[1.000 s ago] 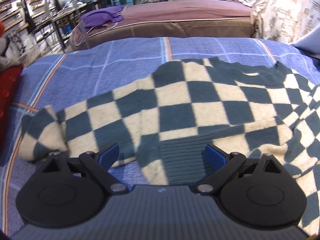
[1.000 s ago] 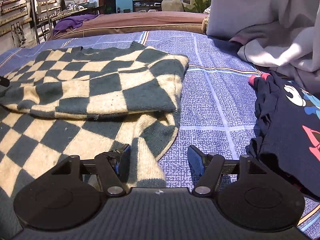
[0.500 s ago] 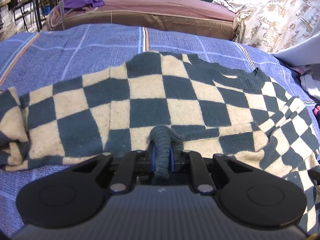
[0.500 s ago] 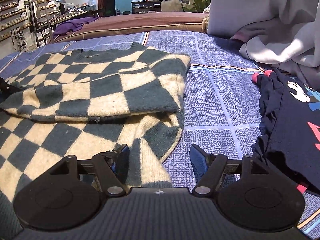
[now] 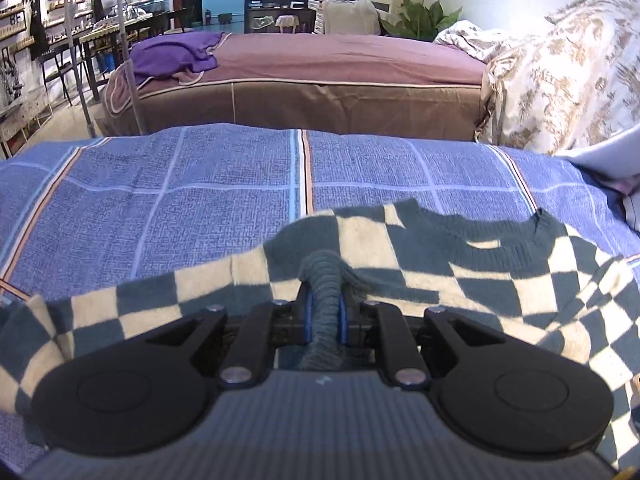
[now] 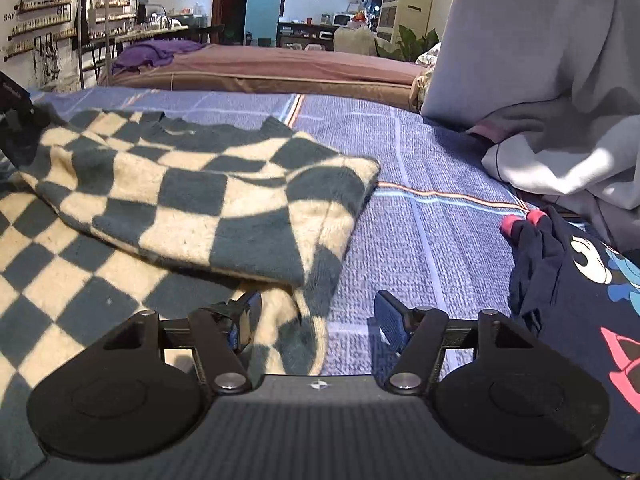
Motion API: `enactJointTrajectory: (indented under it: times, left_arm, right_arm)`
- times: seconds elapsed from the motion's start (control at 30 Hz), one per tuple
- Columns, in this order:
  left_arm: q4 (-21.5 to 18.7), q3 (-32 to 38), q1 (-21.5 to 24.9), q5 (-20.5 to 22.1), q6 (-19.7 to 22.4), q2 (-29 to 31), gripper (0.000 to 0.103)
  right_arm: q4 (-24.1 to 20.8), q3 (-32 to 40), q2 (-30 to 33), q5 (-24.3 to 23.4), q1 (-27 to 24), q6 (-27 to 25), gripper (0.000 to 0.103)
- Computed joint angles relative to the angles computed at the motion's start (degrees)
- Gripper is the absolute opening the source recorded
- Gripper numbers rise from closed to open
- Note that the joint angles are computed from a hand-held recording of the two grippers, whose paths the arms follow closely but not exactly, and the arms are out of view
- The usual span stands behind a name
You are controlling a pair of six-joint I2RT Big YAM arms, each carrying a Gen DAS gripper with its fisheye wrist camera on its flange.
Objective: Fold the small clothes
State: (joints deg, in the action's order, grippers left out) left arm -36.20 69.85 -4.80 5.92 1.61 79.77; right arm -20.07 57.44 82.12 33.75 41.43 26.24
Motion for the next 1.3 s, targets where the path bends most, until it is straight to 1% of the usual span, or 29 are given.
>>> enactJointTrajectory:
  times: [0.03,0.07,0.1,0.13,0.17,0.2,0.27,0.33,0.37,0.4,0.43,0.47,0.5,0.53,0.57,0.6,0.67,0.73,0.8,0.83,0.87,0.97,1.0,1.07,1.1,1.13,1.2,1.27,1.3]
  left_arm:
    - [-0.24,0.22,-0.01,-0.63,0.23,0.67,0.012]
    - [-0.99,0.51,-0.08,-1.42,0.54,1.4,0.012]
    - [-1.23,0.28,-0.16,-2.26,0.63,1.63,0.012]
    - [-1.26,-0.25,-0.04,-2.19,0.59,1.51,0.012]
    - [-1.51,-0.61,0.19,-1.73,0.17,1.35,0.012]
    - [-1.45,-1.24,0.42,-1.98,-0.98,1.03,0.012]
    - [-1.85,-1.86,0.87,-3.31,-2.8,1.36,0.012]
    - [-2.34,-1.98,0.99,-4.83,-1.49,2.72,0.012]
    - [-1.07,-2.61,0.98,-4.82,-0.6,2.62,0.012]
    - [-0.7,-2.75,0.75,-5.42,0.33,2.5,0.012]
    - [-1.27,-2.35,0.41,-6.49,1.15,2.57,0.015]
    - [-1.89,-1.91,0.02,-7.84,1.76,2.52,0.024]
    - [-2.4,-1.61,-0.4,-9.64,2.2,2.25,0.032]
    - [-2.53,-1.59,-0.84,-11.8,2.63,1.72,0.054]
    - [-1.85,-2.09,-1.15,-13.45,3.08,0.79,0.07]
    - [-0.74,-2.99,-1.39,-15.17,3.32,-0.67,0.075]
    - [2.01,-5.23,-2.15,-17.04,3.51,-3.79,0.08]
    - [2.99,-6.68,-2.73,-12.92,5.4,-6.26,0.079]
    - [-0.02,-5.77,-4.46,-9.83,8.09,-5.81,0.077]
    - [-0.87,-5.53,-5.79,-10.02,9.1,-5.15,0.074]
    - [-1.23,-5.51,-7.15,-11.09,9.92,-4.52,0.068]
    - [-3.43,-5.37,-10.43,-15.09,11.31,-2.13,0.066]
    - [-3.43,-5.72,-10.96,-16.06,11.29,-1.67,0.066]
    - [-2.07,-7.05,-10.94,-16.53,10.27,-1.93,0.068]
    - [-2.49,-6.9,-10.57,-15.93,9.32,-1.86,0.068]
    - [-3.69,-6.34,-9.78,-14.62,8.07,-1.61,0.07]
    - [-5.69,-5.29,-8.26,-12.13,6.37,-1.1,0.073]
    - [-5.99,-5.27,-7.53,-11.03,7.01,-1.12,0.078]
    - [-5.64,-5.61,-7.48,-11.06,7.8,-1.37,0.078]
  right_arm:
    - [-1.48,1.23,0.94,0.63,-0.12,-0.64,0.101]
    - [-3.63,2.74,2.27,1.28,-0.35,-1.64,0.094]
    - [-4.79,3.54,3.12,1.57,-0.67,-2.73,0.08]
    - [-5.12,3.78,3.42,1.48,-1.0,-3.53,0.025]
    - [-5.08,3.63,3.19,2.01,-1.15,-2.7,0.018]
    - [-5.41,3.54,2.97,3.55,-1.0,-1.21,0.016]
    - [-5.84,2.93,2.46,5.41,-0.64,0.84,0.016]
    - [-8.72,3.38,3.26,3.11,-1.18,3.36,0.016]
    - [-7.98,2.84,3.43,1.63,-1.51,3.66,0.017]
    - [-6.31,2.06,2.95,2.08,-1.4,2.84,0.022]
    - [-6.37,2.01,2.62,2.29,-1.39,2.21,0.037]
    - [-6.77,2.05,2.26,2.62,-1.34,1.56,0.062]
    - [-8.05,2.23,1.79,3.36,-1.13,1.76,0.077]
    - [-8.97,2.12,1.01,4.2,-0.79,2.39,0.094]
    - [-8.45,1.23,-0.44,4.22,-0.51,2.67,0.094]
    - [-8.22,0.41,-1.92,3.89,-0.2,3.23,0.094]
    - [-8.34,-0.51,-4.29,4.29,0.59,5.01,0.091]
    - [-3.67,-2.03,-6.35,3.14,0.6,4.51,0.091]
    - [2.21,-2.1,-6.28,-2.58,-0.99,1.24,0.091]
    - [3.73,-0.76,-4.93,-6.72,-2.18,-0.86,0.091]
    - [5.04,1.15,-3.02,-11.28,-3.56,-3.49,0.089]
    - [7.22,7.98,3.3,-23.32,-6.62,-11.84,0.083]
    - [6.43,10.97,5.64,-26.63,-7.39,-14.34,0.074]
    - [2.34,17.81,10.69,-32.71,-8.86,-18.26,0.063]
    - [-0.08,21.26,13.32,-34.08,-9.42,-20.26,0.059]
    - [-3.0,24.42,15.68,-35.19,-9.92,-21.89,0.059]
    - [-10.83,30.73,20.08,-40.7,-11.08,-25.31,0.06]
    - [-15.47,33.95,22.49,-46.74,-11.65,-29.97,0.059]
    - [-17.69,35.05,23.19,-47.54,-11.43,-32.85,0.06]
